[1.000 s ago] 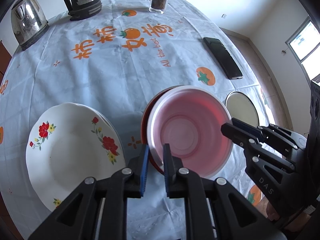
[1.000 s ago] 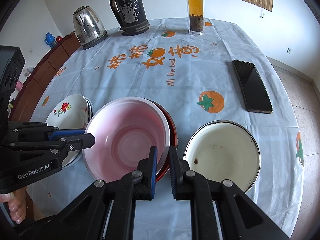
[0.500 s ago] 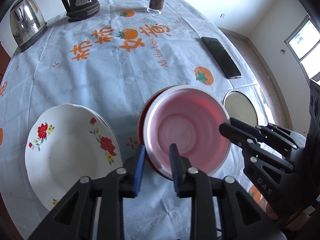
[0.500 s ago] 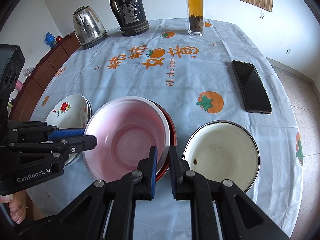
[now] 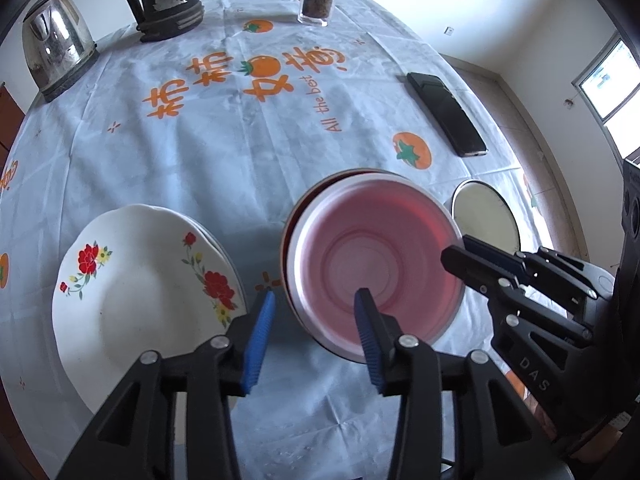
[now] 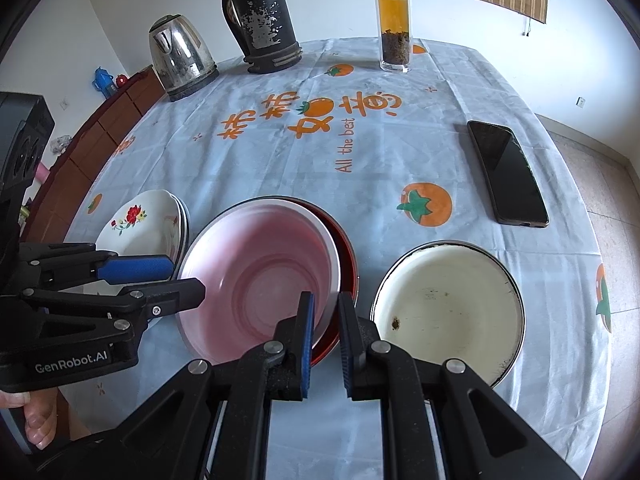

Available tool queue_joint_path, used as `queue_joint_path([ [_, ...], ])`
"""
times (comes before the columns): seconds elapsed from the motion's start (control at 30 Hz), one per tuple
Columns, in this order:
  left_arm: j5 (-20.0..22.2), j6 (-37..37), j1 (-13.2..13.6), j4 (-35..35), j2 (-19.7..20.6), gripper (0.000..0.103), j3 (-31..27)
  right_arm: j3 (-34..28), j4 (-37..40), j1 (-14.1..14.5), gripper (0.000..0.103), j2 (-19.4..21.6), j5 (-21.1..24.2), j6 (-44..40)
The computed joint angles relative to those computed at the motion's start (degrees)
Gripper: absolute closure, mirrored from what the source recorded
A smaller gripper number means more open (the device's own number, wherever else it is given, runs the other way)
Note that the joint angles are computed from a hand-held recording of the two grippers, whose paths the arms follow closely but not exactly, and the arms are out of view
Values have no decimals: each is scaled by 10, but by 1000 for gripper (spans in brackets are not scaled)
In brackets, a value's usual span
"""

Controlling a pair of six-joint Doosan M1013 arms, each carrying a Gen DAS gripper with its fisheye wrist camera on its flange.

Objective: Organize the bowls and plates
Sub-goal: 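Open both grippers and release the pink bowl, then move both grippers to the rim of the cream enamel bowl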

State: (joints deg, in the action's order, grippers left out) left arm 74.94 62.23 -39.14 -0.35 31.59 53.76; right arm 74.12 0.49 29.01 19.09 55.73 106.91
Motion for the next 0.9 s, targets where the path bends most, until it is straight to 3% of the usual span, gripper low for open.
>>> queue_joint_path([
  [0.7,-2,-21,-2,50,-3,41,-8,22,17,-5,88,-19,-38,5],
  [0.8,0,-15,-3,48,-1,40,-12,26,11,-6,86,-23,-43,17],
  [0.9,4,-9,-4,46,4,40,-18,31,7,-6,75,-26,-46,26],
])
